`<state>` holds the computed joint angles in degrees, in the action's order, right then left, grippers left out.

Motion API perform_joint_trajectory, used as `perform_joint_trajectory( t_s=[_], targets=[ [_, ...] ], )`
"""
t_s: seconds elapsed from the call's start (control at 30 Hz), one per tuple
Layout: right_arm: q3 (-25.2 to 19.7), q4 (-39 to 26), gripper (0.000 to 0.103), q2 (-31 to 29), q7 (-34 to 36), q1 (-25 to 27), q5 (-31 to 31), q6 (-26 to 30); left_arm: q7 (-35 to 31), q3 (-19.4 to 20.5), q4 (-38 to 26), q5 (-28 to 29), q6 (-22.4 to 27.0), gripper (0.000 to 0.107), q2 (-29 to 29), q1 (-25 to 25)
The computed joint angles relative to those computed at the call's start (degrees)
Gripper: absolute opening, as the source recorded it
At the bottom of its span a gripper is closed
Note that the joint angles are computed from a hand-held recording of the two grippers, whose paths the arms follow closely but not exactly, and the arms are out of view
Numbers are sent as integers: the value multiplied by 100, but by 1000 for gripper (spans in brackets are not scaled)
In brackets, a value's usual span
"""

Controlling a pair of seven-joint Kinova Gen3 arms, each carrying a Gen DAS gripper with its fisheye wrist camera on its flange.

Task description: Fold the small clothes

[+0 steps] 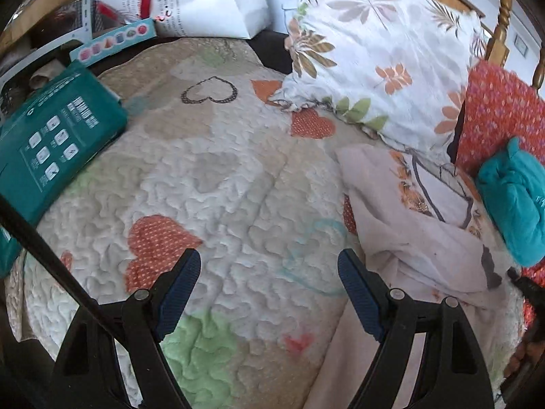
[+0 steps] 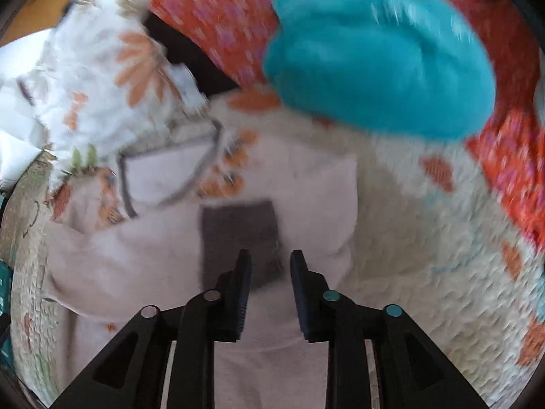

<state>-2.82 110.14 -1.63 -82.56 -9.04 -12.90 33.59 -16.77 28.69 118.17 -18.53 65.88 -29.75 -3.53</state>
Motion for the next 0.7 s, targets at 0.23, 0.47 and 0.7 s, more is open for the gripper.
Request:
perform_joint_trajectory(
  t_s=[0.23,0.47,0.7],
  targets=[
    [447,-469,50,7,1631,-1535,-1124,686,70,-521,207,245,-214,82,-10,11],
    [491,-1816,64,1361,1107,-3255,-391,782,-263,-914,346,537,-355,82,-167,46],
    [843,-3477,6,2875,366,-4428,1144,1716,-626,-1127,367,729,-323,82,-355,-61]
  ],
)
